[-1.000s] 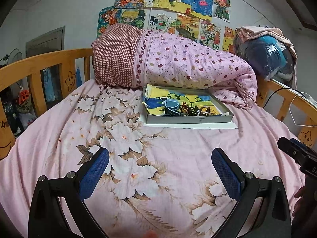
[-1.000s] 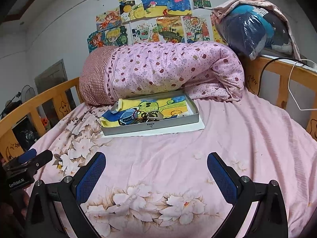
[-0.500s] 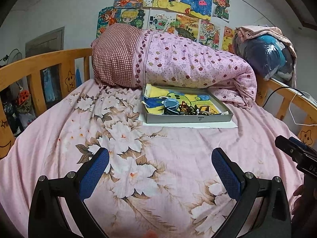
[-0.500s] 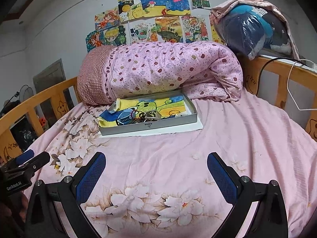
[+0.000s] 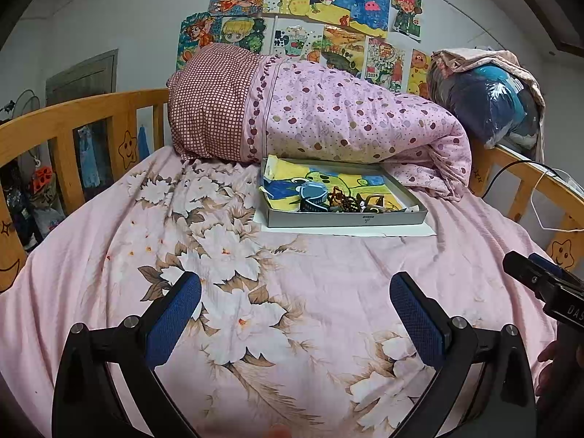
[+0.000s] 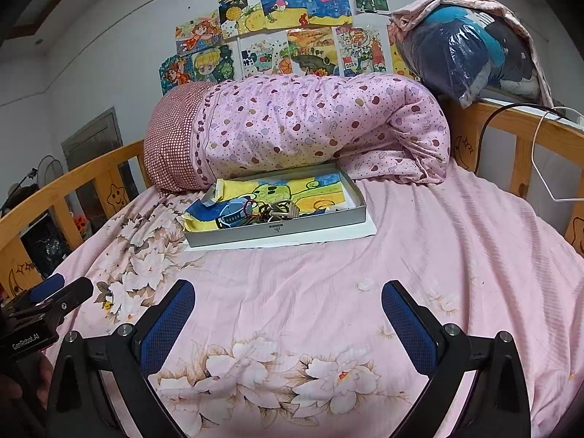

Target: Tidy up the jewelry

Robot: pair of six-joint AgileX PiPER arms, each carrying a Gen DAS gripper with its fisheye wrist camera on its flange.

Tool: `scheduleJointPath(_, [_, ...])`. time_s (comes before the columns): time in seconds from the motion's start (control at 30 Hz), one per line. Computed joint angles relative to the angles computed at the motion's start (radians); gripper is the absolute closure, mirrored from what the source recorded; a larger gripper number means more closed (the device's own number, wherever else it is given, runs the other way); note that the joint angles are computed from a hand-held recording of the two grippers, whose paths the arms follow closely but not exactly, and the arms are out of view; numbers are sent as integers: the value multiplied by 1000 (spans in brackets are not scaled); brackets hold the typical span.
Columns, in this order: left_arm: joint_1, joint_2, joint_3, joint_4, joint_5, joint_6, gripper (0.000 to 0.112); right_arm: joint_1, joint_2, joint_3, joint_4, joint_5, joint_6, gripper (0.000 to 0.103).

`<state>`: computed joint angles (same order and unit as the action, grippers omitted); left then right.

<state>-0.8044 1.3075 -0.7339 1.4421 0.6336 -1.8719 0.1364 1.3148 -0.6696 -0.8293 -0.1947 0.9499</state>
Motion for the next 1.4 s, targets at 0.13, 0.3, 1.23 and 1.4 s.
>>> scheduleJointPath(0.13, [-5,2,-3,-3,4,2,11,-2,1,-1,-12,-2,10,0])
scheduleJointPath(0.3, [-11,1,-2,-6,12,-1,11,-1,2,-1,-11,-1,12,0])
scheduleJointPath(1.23, [-27,10,-9,-9,26,-7,11,0,2,3,-10,-1,12,0])
scheduleJointPath(1.4, [-26,8,-7,-8,26,-8,11,-1,2,2,-30,-2,29,0])
